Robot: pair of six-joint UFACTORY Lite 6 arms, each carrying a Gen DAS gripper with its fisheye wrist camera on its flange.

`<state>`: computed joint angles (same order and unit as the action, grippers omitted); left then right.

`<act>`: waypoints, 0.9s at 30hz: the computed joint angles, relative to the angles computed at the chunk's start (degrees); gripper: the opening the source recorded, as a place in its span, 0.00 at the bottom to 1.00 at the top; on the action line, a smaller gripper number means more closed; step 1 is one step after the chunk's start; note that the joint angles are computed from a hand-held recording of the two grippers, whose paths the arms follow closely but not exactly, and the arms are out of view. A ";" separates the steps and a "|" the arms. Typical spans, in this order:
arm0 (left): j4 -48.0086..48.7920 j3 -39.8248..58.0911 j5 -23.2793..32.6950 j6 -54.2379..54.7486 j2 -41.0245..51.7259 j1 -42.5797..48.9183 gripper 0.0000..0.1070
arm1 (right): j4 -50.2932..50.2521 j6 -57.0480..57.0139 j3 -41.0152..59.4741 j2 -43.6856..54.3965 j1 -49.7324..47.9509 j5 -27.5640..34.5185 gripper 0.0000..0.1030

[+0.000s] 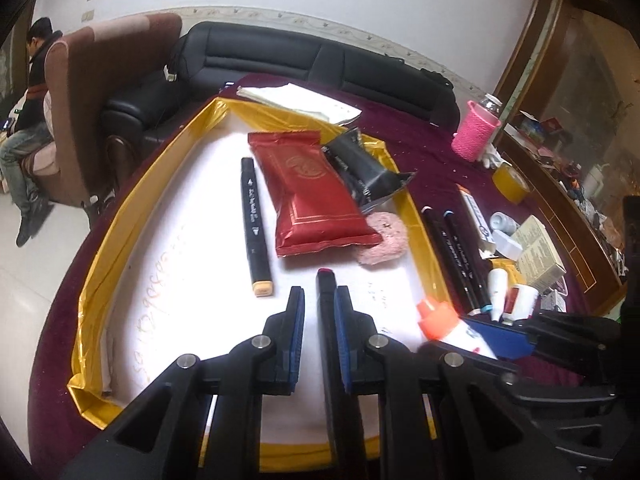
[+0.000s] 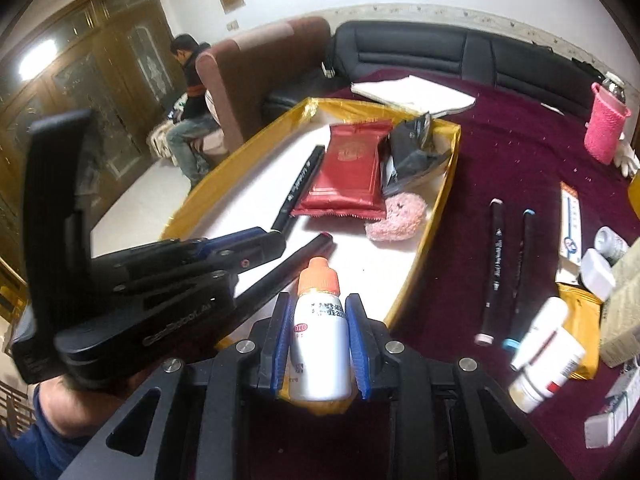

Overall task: Organize objects
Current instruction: 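Lower the orange-capped white bottle into the tray and open the right tool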

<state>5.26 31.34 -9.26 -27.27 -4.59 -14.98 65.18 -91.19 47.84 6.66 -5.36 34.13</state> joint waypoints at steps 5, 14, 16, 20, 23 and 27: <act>-6.70 -0.42 -1.53 6.69 0.85 0.71 0.13 | 1.19 -0.20 1.95 4.83 3.08 -4.28 0.29; -23.40 0.09 -2.96 23.52 2.53 -1.31 0.13 | 20.44 -19.32 -3.02 3.43 9.56 -16.65 0.29; -24.68 0.24 -3.19 24.72 2.90 -1.55 0.13 | 25.39 -24.29 -3.41 3.44 10.45 -17.97 0.29; -26.91 0.45 -3.49 26.82 3.49 -1.84 0.13 | 31.64 -30.66 -3.81 3.77 11.94 -19.30 0.29; -27.90 0.35 -3.65 27.67 3.46 -1.80 0.13 | 39.02 -38.42 -4.69 3.65 13.19 -20.61 0.29; -28.73 0.68 -3.72 28.53 3.94 -1.81 0.13 | 43.98 -43.79 -5.48 3.33 13.63 -21.05 0.29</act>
